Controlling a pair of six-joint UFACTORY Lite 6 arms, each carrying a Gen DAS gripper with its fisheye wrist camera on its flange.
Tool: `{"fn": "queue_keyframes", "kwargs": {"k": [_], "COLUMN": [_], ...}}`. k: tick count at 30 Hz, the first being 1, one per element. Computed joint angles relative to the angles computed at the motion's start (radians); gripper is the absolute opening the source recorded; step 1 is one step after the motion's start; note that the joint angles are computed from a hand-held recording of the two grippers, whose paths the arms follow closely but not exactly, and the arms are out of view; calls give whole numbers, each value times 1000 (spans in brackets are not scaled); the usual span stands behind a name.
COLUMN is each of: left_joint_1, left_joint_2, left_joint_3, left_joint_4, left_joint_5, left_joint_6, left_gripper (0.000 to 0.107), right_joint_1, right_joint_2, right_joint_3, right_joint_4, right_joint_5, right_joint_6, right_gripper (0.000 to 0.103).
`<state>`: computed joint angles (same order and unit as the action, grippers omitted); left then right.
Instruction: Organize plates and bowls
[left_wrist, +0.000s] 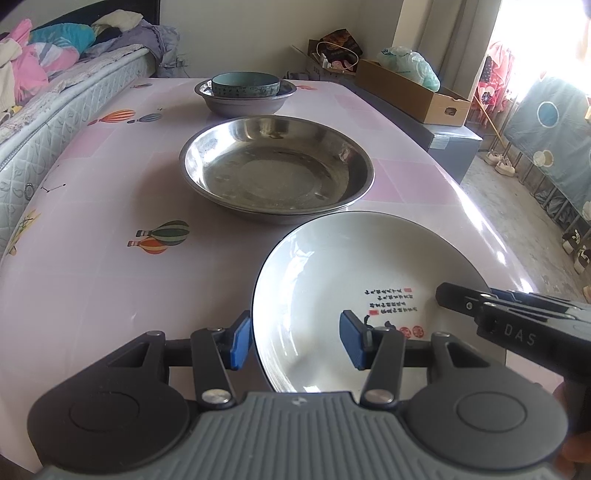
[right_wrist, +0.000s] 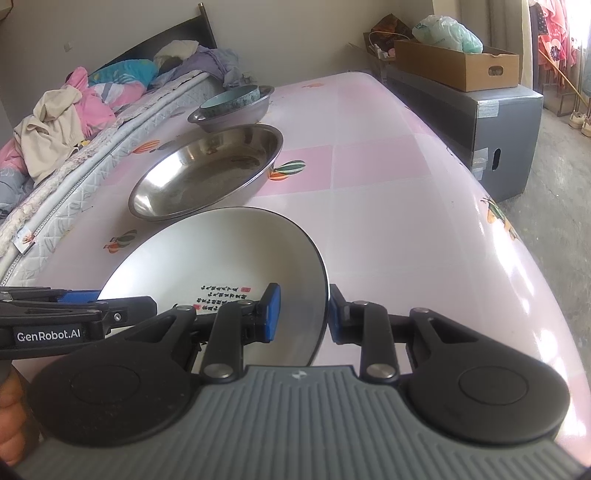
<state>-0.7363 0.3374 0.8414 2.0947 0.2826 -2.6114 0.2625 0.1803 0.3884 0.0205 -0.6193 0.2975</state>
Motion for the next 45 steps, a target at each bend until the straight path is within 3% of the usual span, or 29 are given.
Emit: {"fn": "queue_keyframes", "kwargs": {"k": [45], "left_joint_1": [-16], "left_joint_2": [-4], "left_joint_3": [2], "left_joint_4": [-27], "left_joint_5": [-6], "left_joint_6": [21], "left_gripper": [52], "right_joint_1": [-12], "right_joint_2": [29], "right_joint_3": [11], "right_joint_4": [-16], "right_joint_5": [-19], "right_joint_6": [18], "right_gripper": [26]}}
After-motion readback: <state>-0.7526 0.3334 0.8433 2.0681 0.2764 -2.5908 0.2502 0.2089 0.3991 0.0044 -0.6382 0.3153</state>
